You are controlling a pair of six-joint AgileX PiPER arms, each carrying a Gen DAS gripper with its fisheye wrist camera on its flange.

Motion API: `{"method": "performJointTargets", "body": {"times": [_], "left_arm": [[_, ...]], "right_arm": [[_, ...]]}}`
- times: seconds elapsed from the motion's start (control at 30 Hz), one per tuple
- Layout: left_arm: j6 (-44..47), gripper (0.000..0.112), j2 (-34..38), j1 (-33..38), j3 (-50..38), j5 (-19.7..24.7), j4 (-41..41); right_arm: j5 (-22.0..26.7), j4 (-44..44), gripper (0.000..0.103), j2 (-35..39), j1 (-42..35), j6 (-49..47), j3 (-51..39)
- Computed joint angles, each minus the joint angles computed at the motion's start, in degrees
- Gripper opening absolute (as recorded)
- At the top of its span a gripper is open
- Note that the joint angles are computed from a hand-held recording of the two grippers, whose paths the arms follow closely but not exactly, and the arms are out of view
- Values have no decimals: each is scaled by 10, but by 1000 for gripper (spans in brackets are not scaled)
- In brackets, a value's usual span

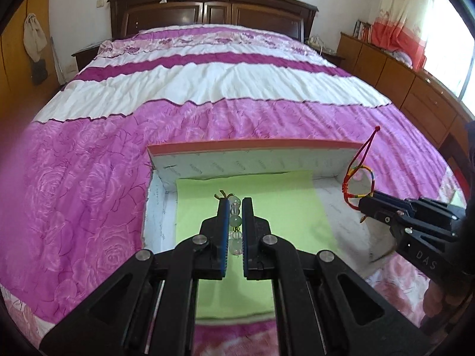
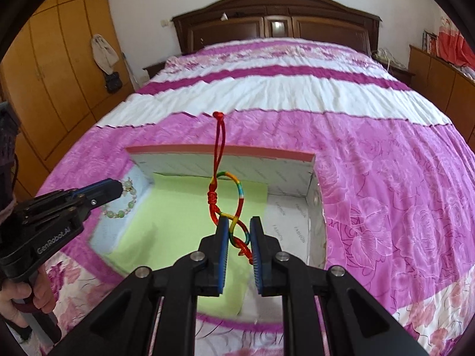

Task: Organize jewelry
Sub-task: 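Carry both held bracelets up and over the green-lined pink box, then open the left tool to drop the jade bracelet while the right tool drops the red string bracelet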

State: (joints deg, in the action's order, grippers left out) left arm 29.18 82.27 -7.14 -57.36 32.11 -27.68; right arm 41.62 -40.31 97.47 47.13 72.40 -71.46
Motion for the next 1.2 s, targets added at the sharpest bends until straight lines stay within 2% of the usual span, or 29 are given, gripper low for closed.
{"method": "performJointTargets", "body": {"times": [0.37, 0.73, 0.83, 0.93, 1.0, 1.07, 1.2], "left_arm": [[-63, 0, 91, -23, -24, -11, 59], [-100, 0, 110, -25, -22, -18, 86], [-104, 4, 107, -26, -20, -17, 88], [-106, 17, 102, -24, -21, -16, 86], [-105, 29, 92, -20, -16, -16, 76], [-108, 33, 84, -16, -13, -14, 73], [-99, 34, 66, -10, -8, -4, 60]], "right_arm": [[-8, 72, 16, 78, -56, -73, -38], [0, 85, 17, 105, -61, -89, -56], [-4, 90, 17, 102, -61, -93, -53], [-16, 88, 22, 92, -60, -83, -41], [-26, 84, 29, 83, -58, -74, -31], [-28, 77, 32, 76, -53, -65, -27], [-29, 55, 39, 53, -39, -39, -10]]}}
